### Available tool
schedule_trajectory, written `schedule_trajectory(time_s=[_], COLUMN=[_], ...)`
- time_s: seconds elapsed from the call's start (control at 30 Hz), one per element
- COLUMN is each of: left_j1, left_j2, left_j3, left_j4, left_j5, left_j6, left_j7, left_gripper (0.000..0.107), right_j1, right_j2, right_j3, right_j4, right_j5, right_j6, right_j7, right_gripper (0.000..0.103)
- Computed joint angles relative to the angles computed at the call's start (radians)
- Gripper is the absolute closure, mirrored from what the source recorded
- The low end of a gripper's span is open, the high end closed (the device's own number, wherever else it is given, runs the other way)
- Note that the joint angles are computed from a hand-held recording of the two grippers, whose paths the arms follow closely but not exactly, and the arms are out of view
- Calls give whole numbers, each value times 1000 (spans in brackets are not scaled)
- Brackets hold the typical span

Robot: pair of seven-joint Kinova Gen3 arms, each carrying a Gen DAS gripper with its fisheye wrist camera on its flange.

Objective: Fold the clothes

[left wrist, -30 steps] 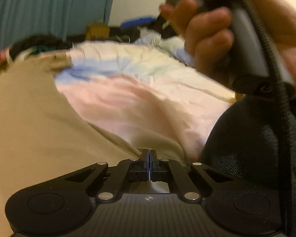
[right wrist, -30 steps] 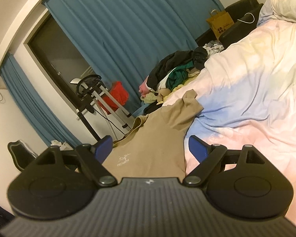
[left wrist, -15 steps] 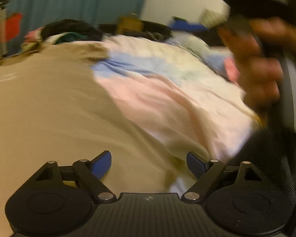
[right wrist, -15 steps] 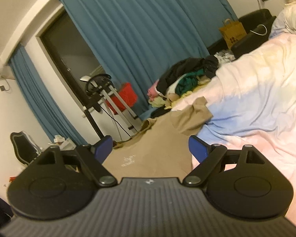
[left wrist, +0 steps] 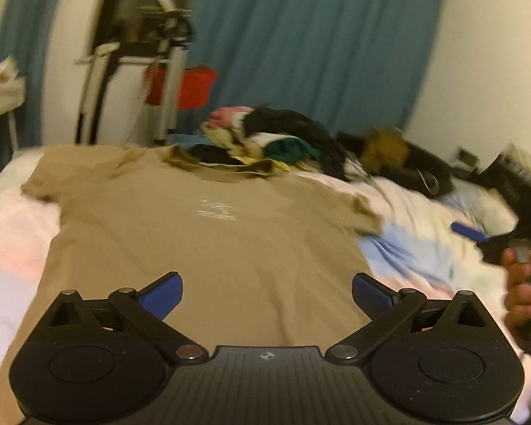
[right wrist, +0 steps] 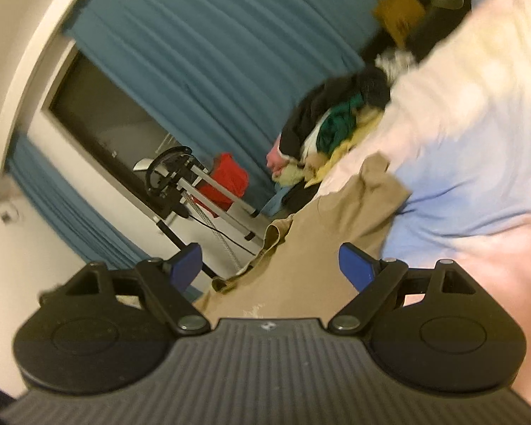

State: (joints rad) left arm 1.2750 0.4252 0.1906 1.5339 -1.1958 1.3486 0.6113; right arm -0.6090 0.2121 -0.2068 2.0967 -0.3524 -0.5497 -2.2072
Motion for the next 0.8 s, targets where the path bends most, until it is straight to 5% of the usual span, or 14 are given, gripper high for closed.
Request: schedule_trajectory(time_s=[0.1, 0.27, 0.37, 0.53, 0.8], left_j1=[12, -83, -103, -134, -170], left_j2=[-17, -14, -4, 18, -1], left_j3=[-66, -3, -17, -43, -51], left_j4=[59, 94, 97, 104, 176], left_j5=[42, 57, 53, 34, 17], left_j6=[-72, -104, -121, -167, -248], left_j7=[110, 166, 165, 189, 275], left_gripper=[5, 5, 5, 5, 5], right_j1=[120, 149, 132, 179, 106], right_j2=[139, 346, 435, 533, 641], right_j3=[-51, -13, 12, -40, 26], right_j4=[-109, -246, -302, -377, -489], right_j5=[122, 269, 251, 371, 211], right_j6=[39, 40, 30, -82, -215], right_j7=[-122, -259, -241, -214, -225], right_gripper=[17, 17, 17, 16, 30])
